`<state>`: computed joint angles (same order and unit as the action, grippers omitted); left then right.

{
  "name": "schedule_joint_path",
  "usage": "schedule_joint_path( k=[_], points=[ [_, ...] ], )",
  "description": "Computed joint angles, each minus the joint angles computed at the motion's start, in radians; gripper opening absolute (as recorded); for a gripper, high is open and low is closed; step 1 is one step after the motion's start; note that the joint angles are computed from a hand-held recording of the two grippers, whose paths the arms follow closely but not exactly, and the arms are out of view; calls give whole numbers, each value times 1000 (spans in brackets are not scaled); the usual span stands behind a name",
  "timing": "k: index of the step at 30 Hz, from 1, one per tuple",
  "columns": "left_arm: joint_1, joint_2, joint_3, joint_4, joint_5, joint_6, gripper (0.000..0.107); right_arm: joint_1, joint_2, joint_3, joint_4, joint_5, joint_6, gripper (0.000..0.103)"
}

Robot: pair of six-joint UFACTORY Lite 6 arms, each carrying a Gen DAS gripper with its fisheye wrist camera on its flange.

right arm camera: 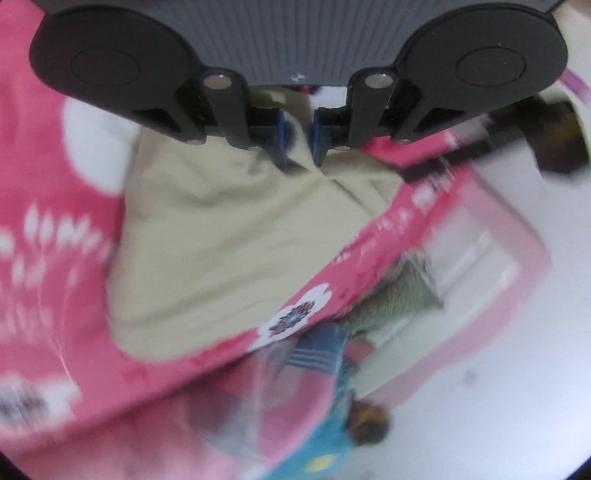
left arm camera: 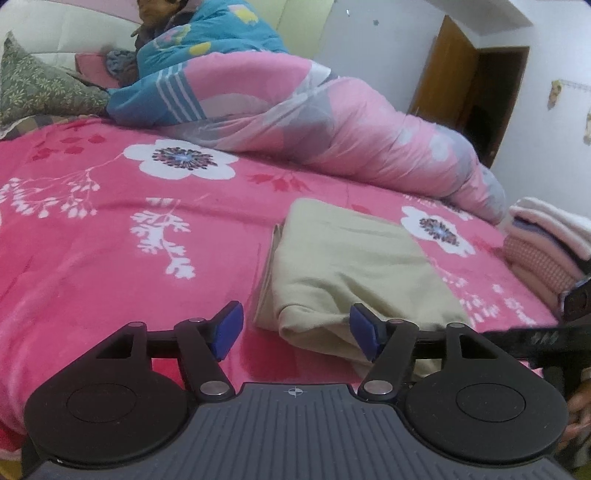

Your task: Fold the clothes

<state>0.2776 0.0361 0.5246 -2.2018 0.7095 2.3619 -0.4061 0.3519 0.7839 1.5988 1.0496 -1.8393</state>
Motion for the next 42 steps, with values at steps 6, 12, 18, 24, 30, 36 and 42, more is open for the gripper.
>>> schedule_joint_path(
  k=[6,12,18,24,30,36,42],
  points=[
    [-76,133,72,-159,-9,139,65,-21,36,16,14,26,2,13],
    [-55,161,92,-120,5,95,68,7,-151,-132,107,-61,-213,18],
    [20,28,-4,-55,22,52,68,-78,-270,-191,-3,12,-188,19],
    [135,-69,-39,165,113,-205,68,-78,-338,-215,27,46,-243,19],
    [181,-85,-37,322,295,-373,68,82,-429,-287,46,-114,-449,19],
    [-73,-127,-91,8,60,-15,67,158,-543,-374,31,-231,-505,19],
    [-226,-136,-158,-336,-24,394,67,112,-595,-321,40,-212,-374,21]
  ],
)
